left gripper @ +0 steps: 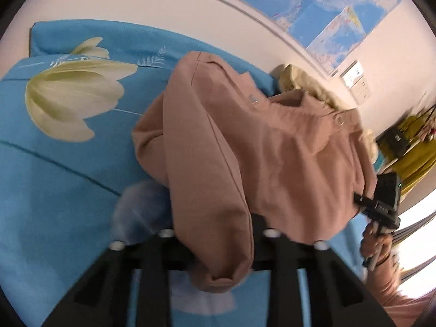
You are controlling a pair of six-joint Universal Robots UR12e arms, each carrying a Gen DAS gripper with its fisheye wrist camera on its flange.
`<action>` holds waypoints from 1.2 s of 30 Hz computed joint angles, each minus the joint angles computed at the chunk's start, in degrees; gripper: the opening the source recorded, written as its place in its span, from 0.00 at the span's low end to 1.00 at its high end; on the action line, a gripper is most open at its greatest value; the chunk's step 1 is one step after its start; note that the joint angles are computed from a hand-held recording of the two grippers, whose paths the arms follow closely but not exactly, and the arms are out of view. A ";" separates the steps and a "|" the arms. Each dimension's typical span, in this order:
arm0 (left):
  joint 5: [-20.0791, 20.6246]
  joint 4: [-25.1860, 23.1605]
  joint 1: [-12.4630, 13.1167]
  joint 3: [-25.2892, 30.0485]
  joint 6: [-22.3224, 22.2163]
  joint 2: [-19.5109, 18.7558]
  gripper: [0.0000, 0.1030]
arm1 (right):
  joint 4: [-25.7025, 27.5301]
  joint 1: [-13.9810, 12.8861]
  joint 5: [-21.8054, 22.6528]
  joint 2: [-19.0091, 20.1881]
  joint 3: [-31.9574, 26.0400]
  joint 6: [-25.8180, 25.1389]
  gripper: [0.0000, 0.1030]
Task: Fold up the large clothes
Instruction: 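Lay the folded hem onto the jacket body and open both grippers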
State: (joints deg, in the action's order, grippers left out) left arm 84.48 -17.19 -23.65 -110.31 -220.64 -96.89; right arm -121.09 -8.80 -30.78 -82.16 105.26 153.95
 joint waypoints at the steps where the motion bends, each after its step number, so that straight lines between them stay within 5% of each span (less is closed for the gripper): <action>1: -0.66 0.58 -0.11 -0.30 -0.69 0.66 0.18 | 2.17 -0.46 1.79 -0.52 -0.01 -1.20 0.14; 6: -3.08 4.56 -2.95 -3.65 -0.77 5.46 0.19 | 20.76 -4.02 4.76 -7.05 0.67 -16.84 0.12; 8: -2.76 3.19 -4.05 -4.63 0.05 6.58 0.29 | 22.88 -5.13 0.65 -8.89 1.65 -18.49 0.17; 9: 0.42 -0.37 -5.14 -4.71 0.89 7.14 0.39 | 20.34 -5.30 -2.37 -9.39 2.39 -16.50 0.29; 11: 9.81 -9.89 -7.37 -3.40 -0.75 7.44 0.42 | 13.34 -5.19 -11.45 -9.80 3.87 -9.10 0.47; 13: 15.93 -12.50 -8.14 -3.51 -4.71 7.80 0.55 | 6.96 -5.00 -16.79 -10.33 5.12 -4.00 0.82; 16: 18.65 -6.04 -8.55 -4.32 -5.54 8.52 0.69 | -6.84 -4.86 -21.93 -12.65 7.54 1.74 0.87; 17: 19.50 -5.00 -9.09 -3.45 -3.19 7.98 0.80 | -8.60 -5.00 -21.29 -13.01 7.84 1.53 0.87; 20: 20.20 -6.12 -10.33 0.34 3.00 5.43 0.83 | -10.63 -3.82 -17.29 -13.72 7.91 -4.07 0.87; 23: 20.65 -13.62 -11.13 6.45 8.46 0.81 0.83 | -13.10 1.65 -22.87 -11.41 6.15 -7.73 0.84; 26: 20.40 -20.61 -10.84 10.21 10.59 -2.58 0.81 | -10.12 5.80 -27.07 -7.42 2.65 -7.54 0.76; 29: 20.84 -23.36 -10.43 10.59 11.74 -3.92 0.52 | -10.67 7.20 -29.25 -5.72 2.18 -8.33 0.42; 30: 20.07 -22.58 -10.03 9.99 11.71 -3.75 0.36 | -11.35 6.91 -29.27 -5.58 2.35 -8.88 0.12; 31: 19.56 -21.28 -9.66 9.58 11.14 -3.79 0.30 | -10.49 6.50 -27.60 -5.36 2.05 -8.88 0.04; 33: 19.83 -19.50 -9.30 9.46 10.52 -3.73 0.15 | -11.29 6.45 -25.61 -5.43 1.88 -7.50 0.03; 36: 20.66 -16.23 -9.11 9.68 10.06 -3.34 0.06 | -16.78 5.84 -23.03 -6.27 2.62 -4.50 0.03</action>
